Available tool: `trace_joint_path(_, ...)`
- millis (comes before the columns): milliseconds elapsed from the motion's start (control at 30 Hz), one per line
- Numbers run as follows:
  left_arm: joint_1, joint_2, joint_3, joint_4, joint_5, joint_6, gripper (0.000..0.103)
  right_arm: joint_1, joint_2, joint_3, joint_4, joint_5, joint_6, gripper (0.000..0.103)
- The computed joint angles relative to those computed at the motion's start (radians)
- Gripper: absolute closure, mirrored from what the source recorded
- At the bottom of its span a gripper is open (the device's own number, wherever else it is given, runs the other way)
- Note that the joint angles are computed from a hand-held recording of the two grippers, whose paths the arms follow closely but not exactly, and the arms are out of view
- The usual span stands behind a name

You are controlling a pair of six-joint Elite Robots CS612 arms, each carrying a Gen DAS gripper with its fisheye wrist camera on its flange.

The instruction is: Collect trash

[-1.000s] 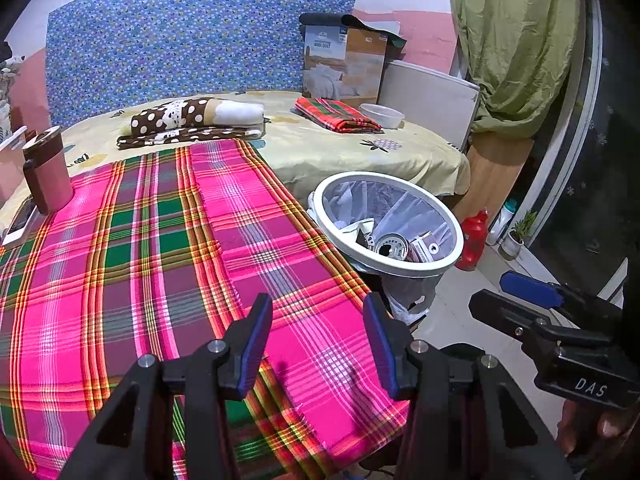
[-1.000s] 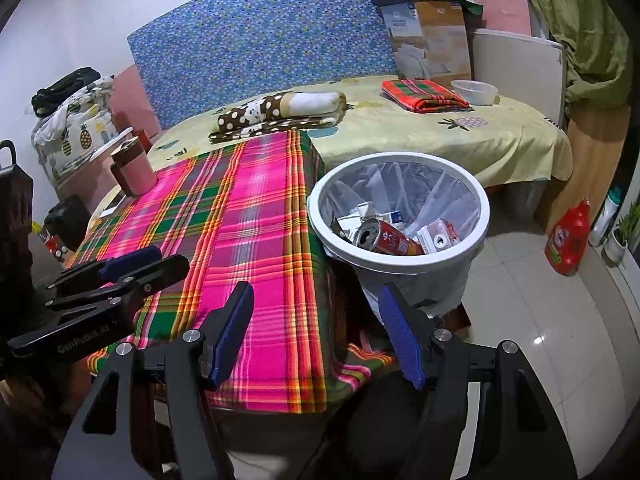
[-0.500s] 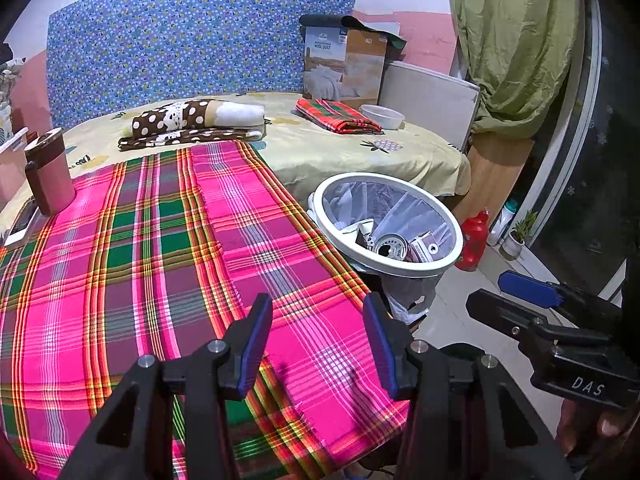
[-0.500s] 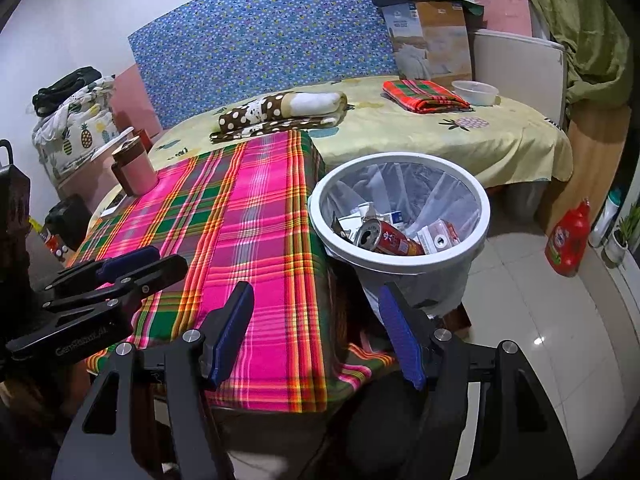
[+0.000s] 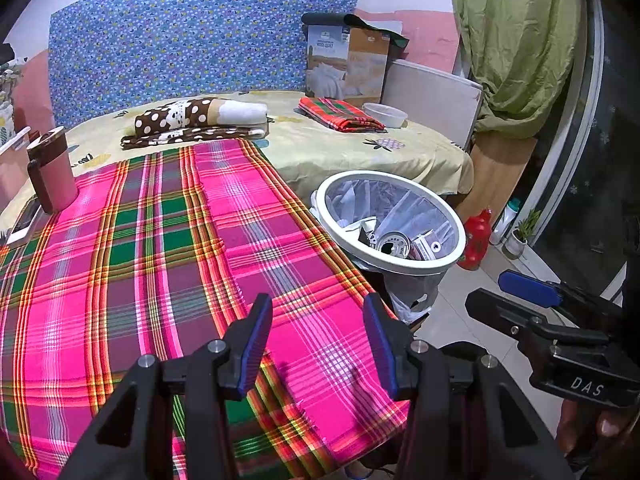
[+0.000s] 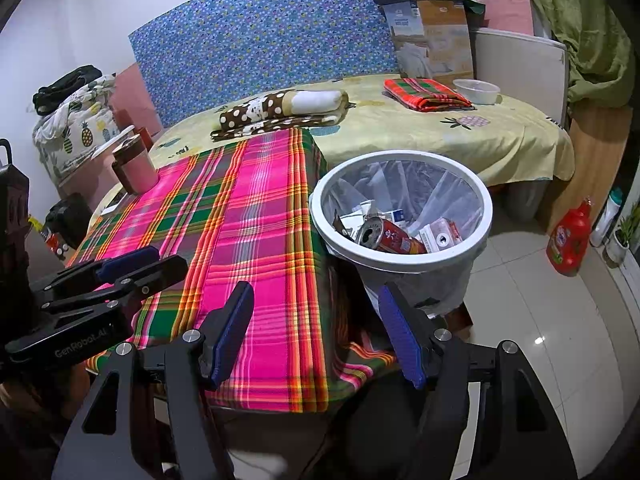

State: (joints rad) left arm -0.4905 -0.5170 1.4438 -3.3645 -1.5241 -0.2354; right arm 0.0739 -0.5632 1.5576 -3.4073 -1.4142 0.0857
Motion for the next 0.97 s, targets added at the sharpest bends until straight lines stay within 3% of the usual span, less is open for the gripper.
trace_joint_path(967, -0.007, 0.000, -0.004, 0.012, 0.020, 0.014, 0.054, -0.001, 0.000, 0.000, 0.001, 0.004, 0.000, 0.037)
